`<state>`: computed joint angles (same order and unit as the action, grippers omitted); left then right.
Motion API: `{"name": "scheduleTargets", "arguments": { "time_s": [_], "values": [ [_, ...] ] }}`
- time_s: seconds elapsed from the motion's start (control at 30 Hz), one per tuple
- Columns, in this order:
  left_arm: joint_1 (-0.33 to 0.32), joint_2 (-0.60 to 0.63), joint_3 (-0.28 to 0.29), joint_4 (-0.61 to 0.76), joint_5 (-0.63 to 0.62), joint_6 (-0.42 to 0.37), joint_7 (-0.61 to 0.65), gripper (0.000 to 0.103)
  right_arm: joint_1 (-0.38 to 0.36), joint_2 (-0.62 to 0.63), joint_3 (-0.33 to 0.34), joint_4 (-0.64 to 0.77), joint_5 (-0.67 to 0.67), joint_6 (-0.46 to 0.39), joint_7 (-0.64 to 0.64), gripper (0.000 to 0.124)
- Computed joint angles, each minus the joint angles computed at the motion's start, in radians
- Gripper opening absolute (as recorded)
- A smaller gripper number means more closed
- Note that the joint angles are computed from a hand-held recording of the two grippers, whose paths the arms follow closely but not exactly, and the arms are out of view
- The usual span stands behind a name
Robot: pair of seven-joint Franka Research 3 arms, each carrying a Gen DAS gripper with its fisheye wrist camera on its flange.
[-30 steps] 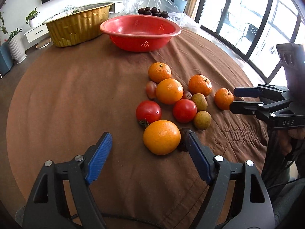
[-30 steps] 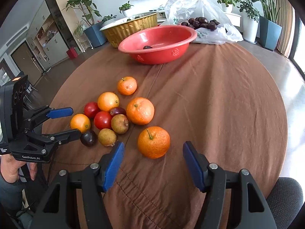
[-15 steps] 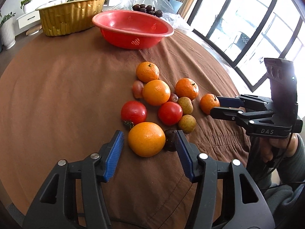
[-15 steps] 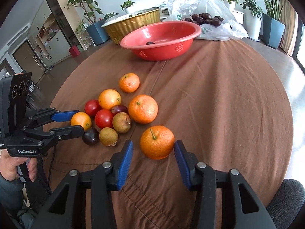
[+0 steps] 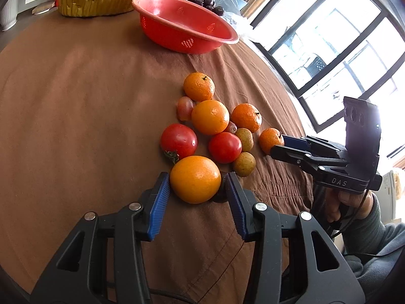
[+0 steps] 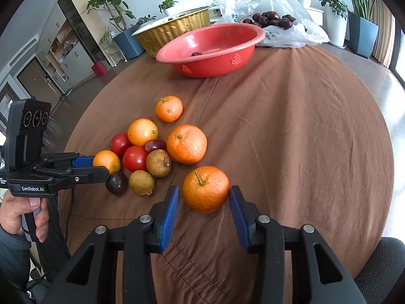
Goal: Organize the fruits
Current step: 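Grasp the large orange with the left tool while the right tool grasps a tangerine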
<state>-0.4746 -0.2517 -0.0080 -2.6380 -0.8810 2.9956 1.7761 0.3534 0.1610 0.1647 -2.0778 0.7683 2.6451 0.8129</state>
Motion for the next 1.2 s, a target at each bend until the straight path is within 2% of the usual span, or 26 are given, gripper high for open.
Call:
{"name": "scheduleTargets", "arguments": {
  "time_s": [0.07, 0.37, 0.73, 1.2],
  "values": [
    [-0.004, -0.007, 0.003, -0.007, -0.01, 0.008, 0.006, 0.038, 0.0, 0.004, -0.001, 0.004, -0.001, -0.004, 0.004, 0.045],
    [-0.048, -0.033, 0.026, -0.045, 0.001, 0.082, -0.012, 0.038, 0.003, 0.02, 0.0, 0.024, -0.033, -0.01, 0.029, 0.045],
    [-0.106, -0.083, 0.106, -0.105, 0.152, 0.123, -0.14, 0.037, 0.002, 0.027, 0.005, 0.028, -0.044, -0.001, 0.036, 0.042],
    [-0.173, -0.082, 0.198, -0.118, 0.323, 0.153, -0.278, 0.037, -0.002, 0.015, 0.01, 0.025, -0.014, -0.011, 0.001, 0.04]
  ]
}}
